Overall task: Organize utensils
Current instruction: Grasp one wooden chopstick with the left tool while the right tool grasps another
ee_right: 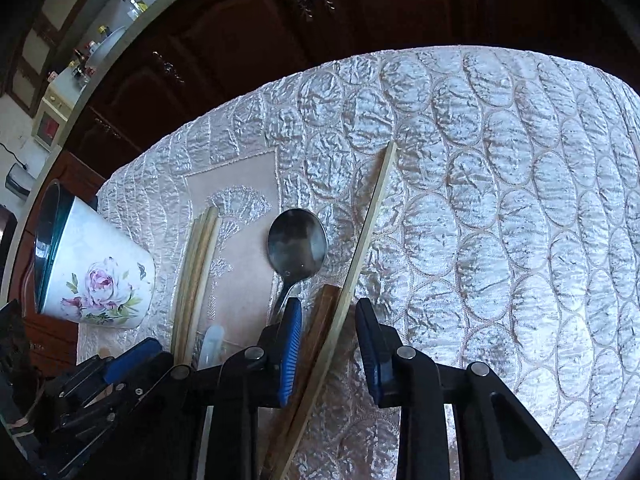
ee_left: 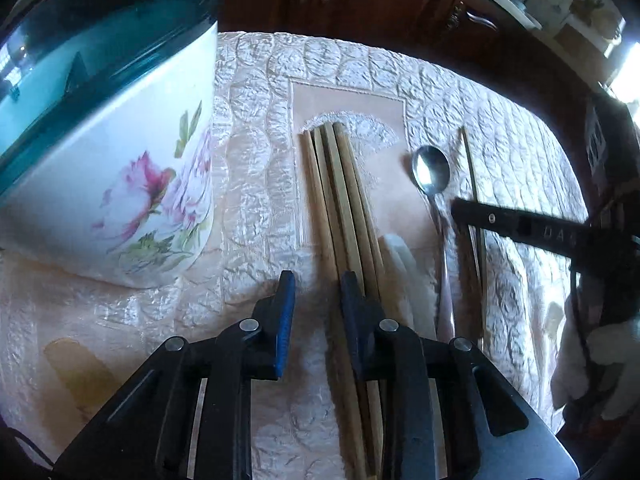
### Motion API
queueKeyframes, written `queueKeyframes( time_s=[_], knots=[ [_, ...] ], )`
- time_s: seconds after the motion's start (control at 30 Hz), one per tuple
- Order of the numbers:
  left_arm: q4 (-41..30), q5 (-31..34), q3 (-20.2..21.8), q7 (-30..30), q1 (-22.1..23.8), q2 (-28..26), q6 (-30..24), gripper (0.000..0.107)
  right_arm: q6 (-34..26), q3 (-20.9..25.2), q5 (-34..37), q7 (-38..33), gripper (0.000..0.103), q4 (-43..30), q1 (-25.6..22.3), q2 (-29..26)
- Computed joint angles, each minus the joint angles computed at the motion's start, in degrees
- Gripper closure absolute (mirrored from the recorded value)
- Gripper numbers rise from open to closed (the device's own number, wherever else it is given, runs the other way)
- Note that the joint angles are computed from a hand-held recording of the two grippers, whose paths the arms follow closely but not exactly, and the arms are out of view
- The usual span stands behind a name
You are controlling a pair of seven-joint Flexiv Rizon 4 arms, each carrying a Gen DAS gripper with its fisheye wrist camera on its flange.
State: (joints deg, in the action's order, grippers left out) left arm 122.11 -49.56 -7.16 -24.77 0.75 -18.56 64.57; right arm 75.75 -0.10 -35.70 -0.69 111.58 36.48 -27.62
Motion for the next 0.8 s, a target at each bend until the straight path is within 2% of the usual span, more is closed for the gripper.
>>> queueKeyframes(
  time_s=[0.07,0.17,0.33,0.43,0.57,0.6,0.63,0.73,0.8],
  knots=[
    [-0.44,0.93,0.28,-1.08,-0.11,-0.2,-0.45,0.086,-0.79,0.09,-0.14,-0.21,0.089,-0.47,0.09,-0.31],
    [-0.36,1.19,0.55,-0.69,0.51,0.21,-2.13,0.1,0.73,-0.22,-0.5,0.17,0.089,-0.09,0.3,-0.55],
    [0.72,2.09,2.27,-0.18,1.7,2.1,-5.45,0.101,4.11,-0.03,-0.22,0.72,0.089,2.86,0.56,0.98],
    [1.86,4.01,4.34,0.35,2.86,4.2,-8.72,0.101,4.35,4.53,3.37,-4.1,0.089,3.24,-1.6,1.29],
    [3.28,7.82,6.73,0.88,3.83,6.22,-11.87,0.101,2.04,11.9,12.6,-13.19,0.089,2.36,-5.02,1.01],
    [3.42,8.17,6.92,0.93,3.87,6.43,-12.02,0.101,2.06,12.15,12.79,-13.11,0.089,2.32,-4.95,1.03],
    [3.6,7.81,6.84,1.35,3.83,6.6,-11.66,0.101,2.49,10.54,12.73,-12.44,0.088,2.68,-3.61,1.39],
    [3.57,6.17,6.28,1.85,3.29,6.33,-9.79,0.097,3.07,4.5,10.3,-8.03,0.069,3.49,0.62,2.46],
    [3.13,4.62,5.4,1.71,2.54,5.52,-7.12,0.083,2.89,3.21,9.59,-6.83,0.069,2.91,0.72,2.24]
  ],
)
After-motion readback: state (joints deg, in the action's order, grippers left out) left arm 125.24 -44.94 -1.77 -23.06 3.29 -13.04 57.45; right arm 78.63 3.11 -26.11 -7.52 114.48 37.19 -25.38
